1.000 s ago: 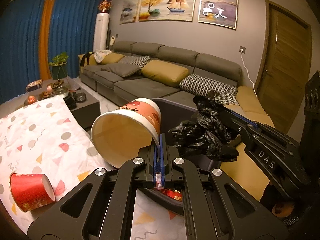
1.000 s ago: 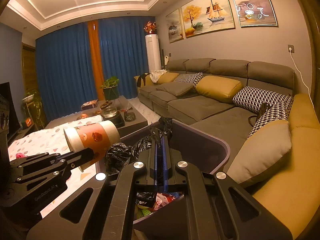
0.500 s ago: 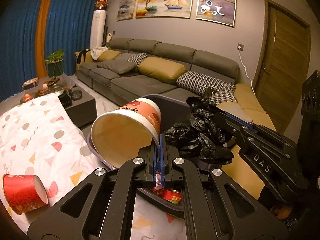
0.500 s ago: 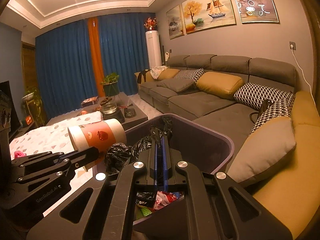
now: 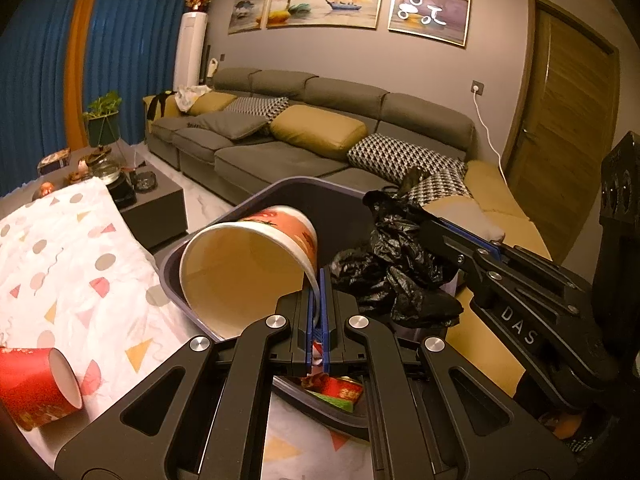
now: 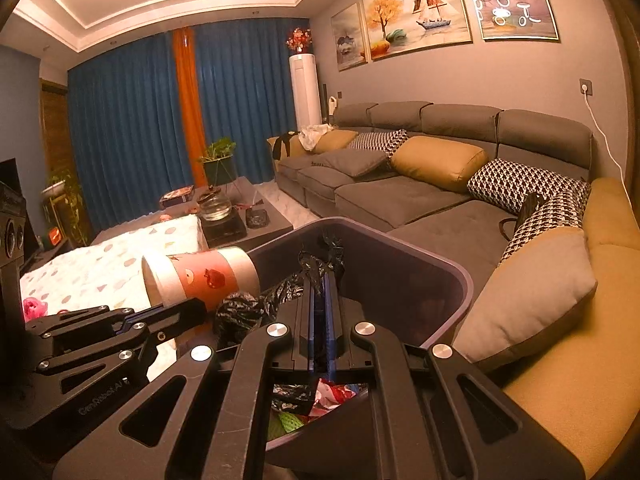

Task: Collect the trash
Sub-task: 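Open the left tool to drop the orange cup while the right tool releases the can, then move both open tools back to the pink bag and red paper cup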

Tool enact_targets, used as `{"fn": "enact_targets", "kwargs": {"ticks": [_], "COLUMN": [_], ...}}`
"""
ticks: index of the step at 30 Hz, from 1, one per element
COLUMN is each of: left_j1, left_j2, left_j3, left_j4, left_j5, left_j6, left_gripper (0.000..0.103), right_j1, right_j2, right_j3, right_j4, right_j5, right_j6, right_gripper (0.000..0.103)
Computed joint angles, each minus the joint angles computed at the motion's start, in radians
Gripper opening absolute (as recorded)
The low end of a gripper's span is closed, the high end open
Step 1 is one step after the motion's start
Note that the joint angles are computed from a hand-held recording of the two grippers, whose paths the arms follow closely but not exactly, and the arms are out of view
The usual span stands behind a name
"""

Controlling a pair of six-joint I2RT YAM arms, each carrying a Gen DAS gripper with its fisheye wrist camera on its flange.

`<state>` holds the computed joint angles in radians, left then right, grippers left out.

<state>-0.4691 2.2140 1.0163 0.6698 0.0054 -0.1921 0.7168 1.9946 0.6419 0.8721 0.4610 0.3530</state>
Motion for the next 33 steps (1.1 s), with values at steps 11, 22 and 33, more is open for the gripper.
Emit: {"fn": "enact_targets", "kwargs": {"ticks": [11, 22, 33], "left_j1": [0.025, 0.052, 0.156], "left_j2": [-0.007, -0.164, -0.388], "left_j3": [-0.049, -0.352, -0.703], "left_j4": [0.049, 0.279, 0.36], "left_j5": [0.004, -0.193, -0.372], "left_j6": [-0.02, -0.068, -0.08], "left_gripper": [0.052, 0.092, 0.097], "right_j1": [-0.002, 0.035, 0.224], "right_j2": [0.018, -0.005, -0.007], "right_j3": [0.03, 0.005, 0.031], "right_j4": [-0.036, -0.017, -0.046], "right_j5": [-0.002, 0.038, 0.133], "right_j6": [0.005, 0.03, 0.058], "right_gripper": [0.006, 0.04, 0.076]}}
